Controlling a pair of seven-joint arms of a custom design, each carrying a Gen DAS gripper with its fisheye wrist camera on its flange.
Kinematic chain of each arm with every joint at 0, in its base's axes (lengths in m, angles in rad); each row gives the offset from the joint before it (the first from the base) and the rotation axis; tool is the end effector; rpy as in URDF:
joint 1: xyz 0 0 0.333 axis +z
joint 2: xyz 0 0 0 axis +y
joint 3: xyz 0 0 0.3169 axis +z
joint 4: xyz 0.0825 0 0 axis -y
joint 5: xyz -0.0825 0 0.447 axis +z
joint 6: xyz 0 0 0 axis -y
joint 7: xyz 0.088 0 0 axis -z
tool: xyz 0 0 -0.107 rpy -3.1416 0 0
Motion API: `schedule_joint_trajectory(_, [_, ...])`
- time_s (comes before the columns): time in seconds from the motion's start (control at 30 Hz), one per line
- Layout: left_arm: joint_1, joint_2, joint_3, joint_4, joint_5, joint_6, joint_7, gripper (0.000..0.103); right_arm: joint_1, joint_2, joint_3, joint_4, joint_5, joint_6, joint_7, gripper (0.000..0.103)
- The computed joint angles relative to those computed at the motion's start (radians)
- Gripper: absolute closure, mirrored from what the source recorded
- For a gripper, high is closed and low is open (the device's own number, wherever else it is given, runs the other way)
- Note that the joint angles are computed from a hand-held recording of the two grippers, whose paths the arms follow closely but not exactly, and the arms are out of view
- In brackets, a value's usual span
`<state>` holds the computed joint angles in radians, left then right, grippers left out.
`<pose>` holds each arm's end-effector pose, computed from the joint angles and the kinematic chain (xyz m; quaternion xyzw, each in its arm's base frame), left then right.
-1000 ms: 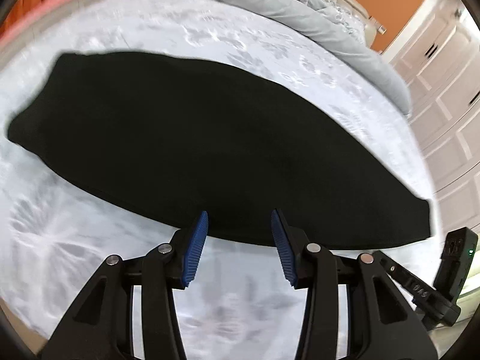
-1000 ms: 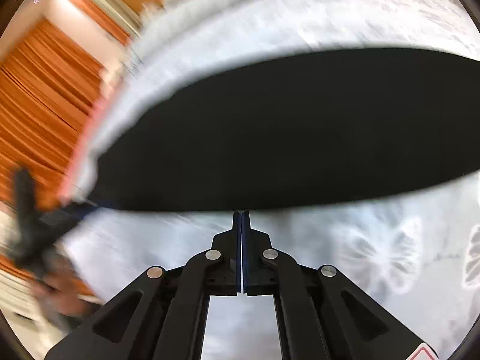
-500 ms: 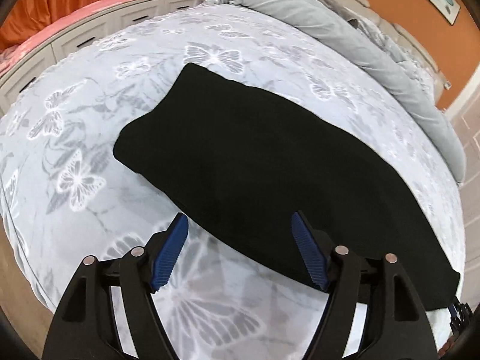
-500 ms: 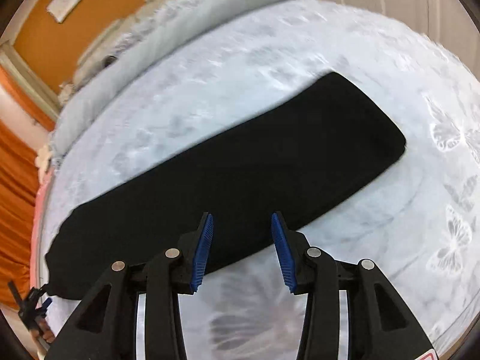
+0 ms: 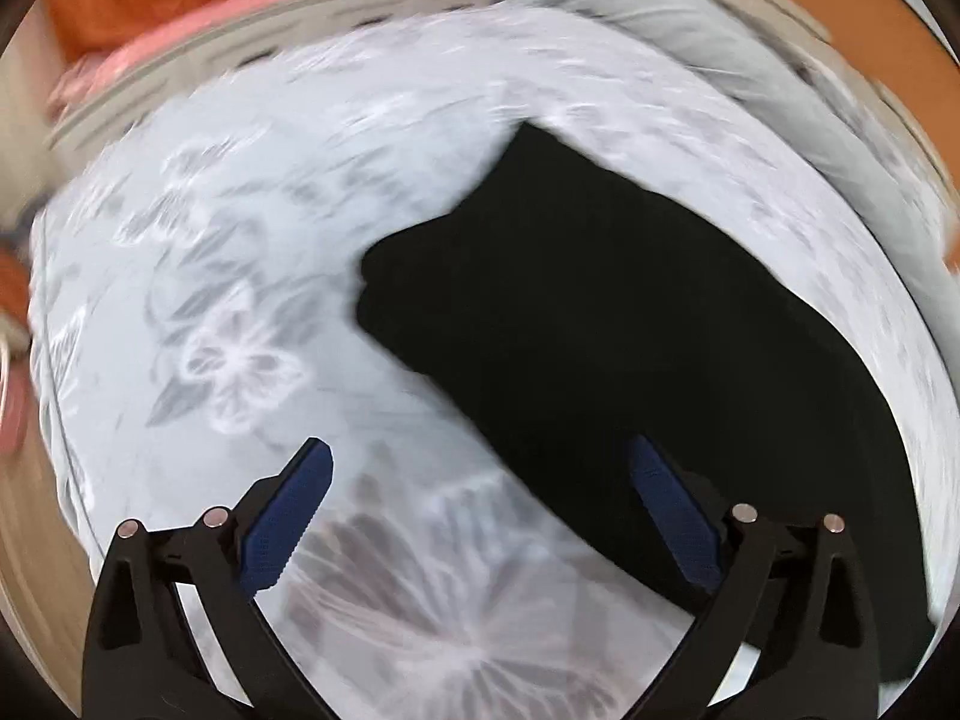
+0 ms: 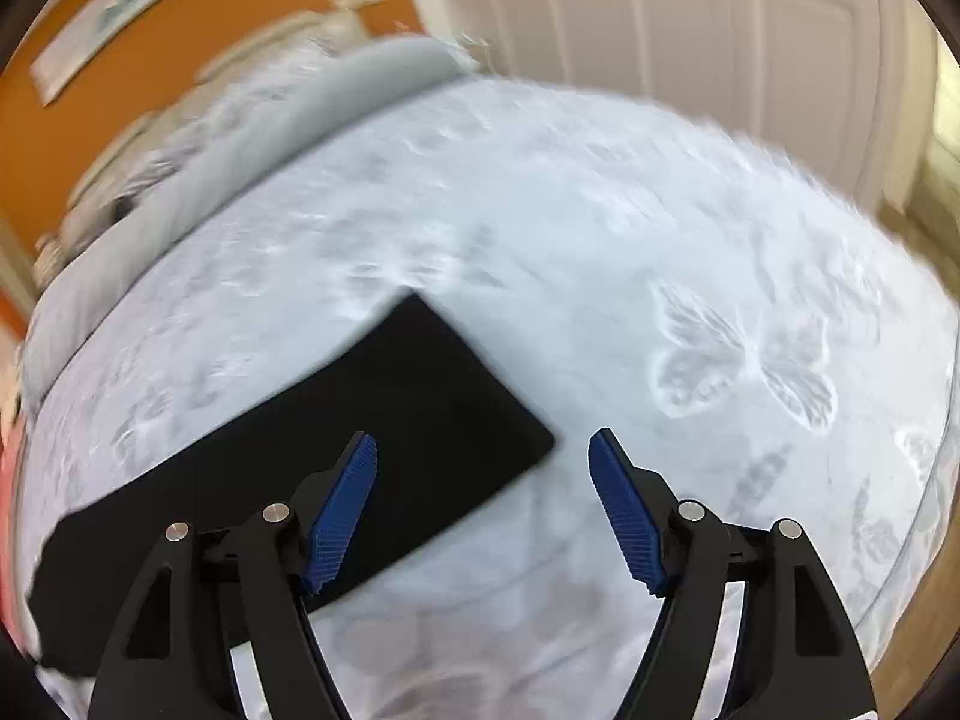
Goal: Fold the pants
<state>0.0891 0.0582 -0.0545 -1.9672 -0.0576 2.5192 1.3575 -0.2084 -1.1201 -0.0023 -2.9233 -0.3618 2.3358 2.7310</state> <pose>0.6664 0.0241 0.4699 -0.7765 0.5804 -0.2026 0.1386 0.3265 -0.0756 0.4761 -0.1807 0.9358 -0.2285 0.1987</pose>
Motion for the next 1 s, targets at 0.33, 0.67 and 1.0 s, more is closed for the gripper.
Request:
schedule_joint_trajectory(0.33, [-0.021,0.101,0.003,0.09,-0.006,-0.037,-0.039,0.005,-0.018,0.183,0.018,0.04,-0.004,0.114,0.013,0.036])
schedule_joint_trajectory(0.67, [0.0,0.162,-0.015,0.147,-0.175,0.03,0.046,0.015,-0.026,0.153,-0.029,-0.011,0.076,0.272,-0.002,0.086])
schedule_joint_trajectory(1.0, [-0.01,0.134,-0.01,0.135,-0.166,-0.011,0.021,0.017,-0.023,0.217,0.076,0.099,0.024,0.391,0.072,0.087])
